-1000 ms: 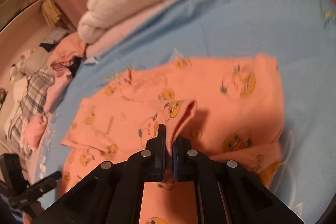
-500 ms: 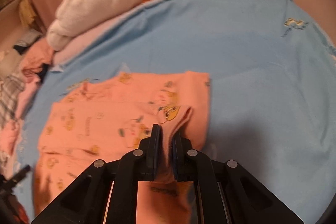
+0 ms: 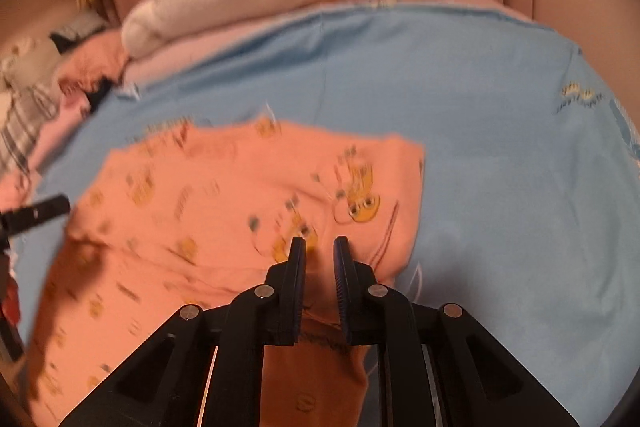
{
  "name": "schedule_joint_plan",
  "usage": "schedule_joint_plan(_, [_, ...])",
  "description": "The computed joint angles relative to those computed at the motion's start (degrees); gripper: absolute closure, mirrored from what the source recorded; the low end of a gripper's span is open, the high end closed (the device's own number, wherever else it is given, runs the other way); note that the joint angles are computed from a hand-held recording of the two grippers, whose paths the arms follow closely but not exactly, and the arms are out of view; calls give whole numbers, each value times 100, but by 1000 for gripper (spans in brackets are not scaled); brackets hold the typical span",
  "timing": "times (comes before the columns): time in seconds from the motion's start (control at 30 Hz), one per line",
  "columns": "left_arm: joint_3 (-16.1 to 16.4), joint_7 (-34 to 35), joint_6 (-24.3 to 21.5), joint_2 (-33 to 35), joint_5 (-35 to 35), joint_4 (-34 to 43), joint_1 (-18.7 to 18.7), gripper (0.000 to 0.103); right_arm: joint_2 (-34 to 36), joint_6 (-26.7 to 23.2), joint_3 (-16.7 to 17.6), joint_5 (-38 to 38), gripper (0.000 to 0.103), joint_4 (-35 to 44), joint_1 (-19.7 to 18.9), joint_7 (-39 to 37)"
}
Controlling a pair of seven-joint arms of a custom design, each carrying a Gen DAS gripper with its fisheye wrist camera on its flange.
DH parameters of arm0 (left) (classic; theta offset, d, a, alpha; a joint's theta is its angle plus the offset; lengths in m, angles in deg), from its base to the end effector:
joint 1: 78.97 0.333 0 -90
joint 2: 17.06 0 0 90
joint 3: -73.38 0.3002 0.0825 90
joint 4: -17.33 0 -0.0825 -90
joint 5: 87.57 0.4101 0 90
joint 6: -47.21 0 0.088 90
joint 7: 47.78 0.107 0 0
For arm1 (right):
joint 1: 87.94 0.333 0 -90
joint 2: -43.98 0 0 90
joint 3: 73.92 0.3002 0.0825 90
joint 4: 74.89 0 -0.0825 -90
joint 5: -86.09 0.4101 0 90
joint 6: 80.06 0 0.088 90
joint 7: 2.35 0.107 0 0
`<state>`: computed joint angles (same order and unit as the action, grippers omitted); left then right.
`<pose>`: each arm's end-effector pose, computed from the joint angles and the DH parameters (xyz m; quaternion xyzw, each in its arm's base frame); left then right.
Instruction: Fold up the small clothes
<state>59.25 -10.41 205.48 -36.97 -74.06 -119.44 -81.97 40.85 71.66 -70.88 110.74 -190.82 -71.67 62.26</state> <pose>0.4889 -0.1681 0.5022 -0.7808 0.5090 -0.3154 0.1782 0.5799 0.1919 0.5242 -0.7952 0.4869 -0.1374 0.3342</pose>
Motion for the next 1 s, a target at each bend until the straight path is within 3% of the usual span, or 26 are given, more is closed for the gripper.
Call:
schedule_joint_plan(0.1, [36, 120, -197, 170, 31, 15, -13, 51, -33, 82, -16, 190, 90, -90, 6, -150])
schedule_joint_plan(0.27, [46, 86, -275, -55, -3, -98, -58, 50, -142, -13, -7, 89, 91, -130, -9, 53])
schedule_joint_plan(0.37, [9, 62, -401, -561, -107, -434, -164, 47, -515, 17, -86, 396, 90, -436, 57, -116])
schedule_joint_plan(0.47, [4, 38, -570, -1151, -365, -876, -364, 38, -1122, -238, -275, 720, 79, -953, 142, -436])
schedule_joint_plan(0.53, [2, 7, -616, -1465, -563, -1127, -498, 36, -1443, -457, -373, 734, 64, -1232, 148, -431])
schedule_joint_plan(0.73, [74, -197, -678, -2488, -1336, -1984, -1128, 30, -2307, -1363, -755, 860, 61, -1940, 48, -208])
schedule_joint_plan(0.83, [175, -188, -442, -2840, -1750, -2362, -1516, 30, -2495, -1717, -863, 891, 61, -2090, -34, -84])
schedule_joint_plan(1.0, [439, -239, 351, -3330, -2525, -3012, -2241, 30, -2800, -2558, -1223, 1539, 61, -2338, 9, -326])
